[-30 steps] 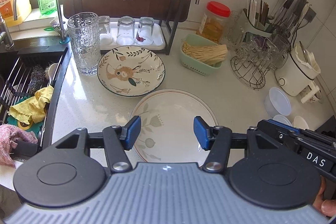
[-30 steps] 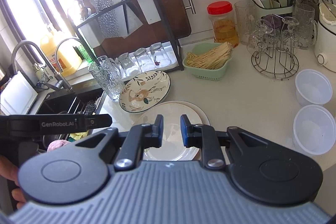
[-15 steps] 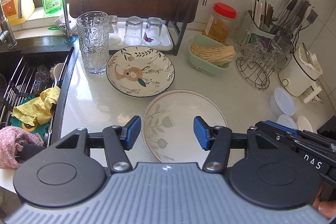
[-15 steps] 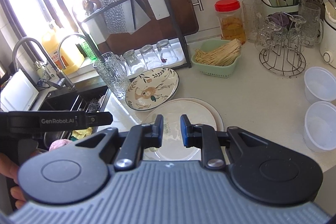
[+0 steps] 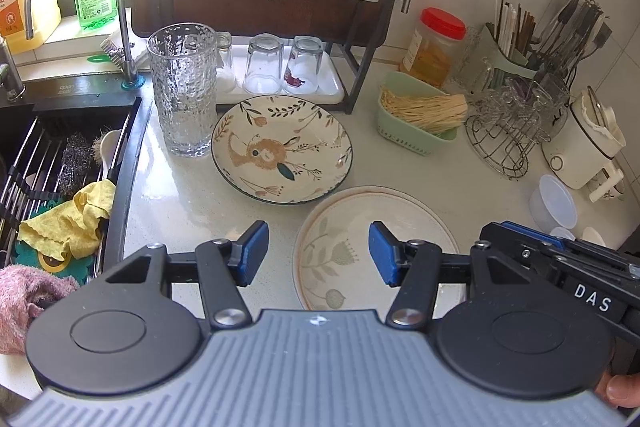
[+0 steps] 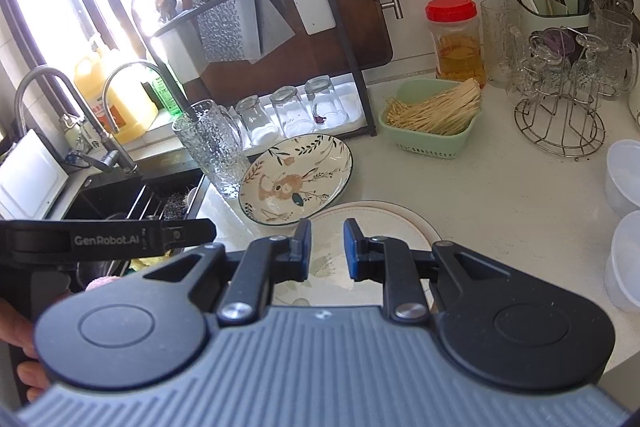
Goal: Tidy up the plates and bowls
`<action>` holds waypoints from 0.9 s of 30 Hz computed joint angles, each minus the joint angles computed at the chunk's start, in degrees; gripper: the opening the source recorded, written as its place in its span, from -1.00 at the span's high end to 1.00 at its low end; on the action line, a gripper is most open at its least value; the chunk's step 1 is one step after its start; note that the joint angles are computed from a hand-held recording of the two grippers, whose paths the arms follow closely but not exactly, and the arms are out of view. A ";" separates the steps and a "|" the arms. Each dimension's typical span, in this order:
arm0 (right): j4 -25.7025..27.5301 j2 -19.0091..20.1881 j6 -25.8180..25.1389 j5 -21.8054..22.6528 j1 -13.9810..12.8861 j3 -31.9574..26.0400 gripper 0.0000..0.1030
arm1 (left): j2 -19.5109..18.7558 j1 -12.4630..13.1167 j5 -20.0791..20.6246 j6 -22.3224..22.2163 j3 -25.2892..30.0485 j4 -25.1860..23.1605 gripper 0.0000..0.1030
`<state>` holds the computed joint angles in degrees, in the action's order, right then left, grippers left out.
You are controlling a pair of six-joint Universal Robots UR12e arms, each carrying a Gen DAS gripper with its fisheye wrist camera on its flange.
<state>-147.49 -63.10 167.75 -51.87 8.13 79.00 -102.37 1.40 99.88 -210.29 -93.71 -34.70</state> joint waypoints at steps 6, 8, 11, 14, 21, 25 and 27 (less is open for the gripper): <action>-0.21 1.61 0.51 -1.67 0.83 -1.70 0.58 | -0.98 1.35 -0.40 0.49 0.03 0.32 -0.19; -0.25 2.16 0.43 -1.92 1.08 -2.23 0.58 | -1.21 1.84 -0.73 0.65 -0.04 0.51 -0.19; 0.13 2.96 0.19 -2.26 1.47 -3.18 0.58 | -1.59 2.66 -1.48 0.59 -0.06 0.61 -0.19; 0.54 3.65 0.94 -3.14 1.91 -4.15 0.58 | -1.92 3.38 -2.15 0.76 0.21 0.11 -0.19; -0.24 4.70 4.00 -4.32 3.10 -5.06 0.58 | -2.20 4.87 -4.72 3.92 0.28 -0.21 -0.19; -0.34 5.97 5.06 -5.68 3.90 -6.48 0.58 | -2.36 6.08 -7.01 4.27 -0.22 -0.77 -0.20; -0.57 6.53 5.54 -6.05 4.17 -7.04 0.58 | -2.45 6.75 -7.57 3.94 -0.52 -1.13 -0.21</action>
<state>-148.06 -56.57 173.29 -57.92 12.30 71.96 -104.81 8.16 92.31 -206.35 -94.23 -35.83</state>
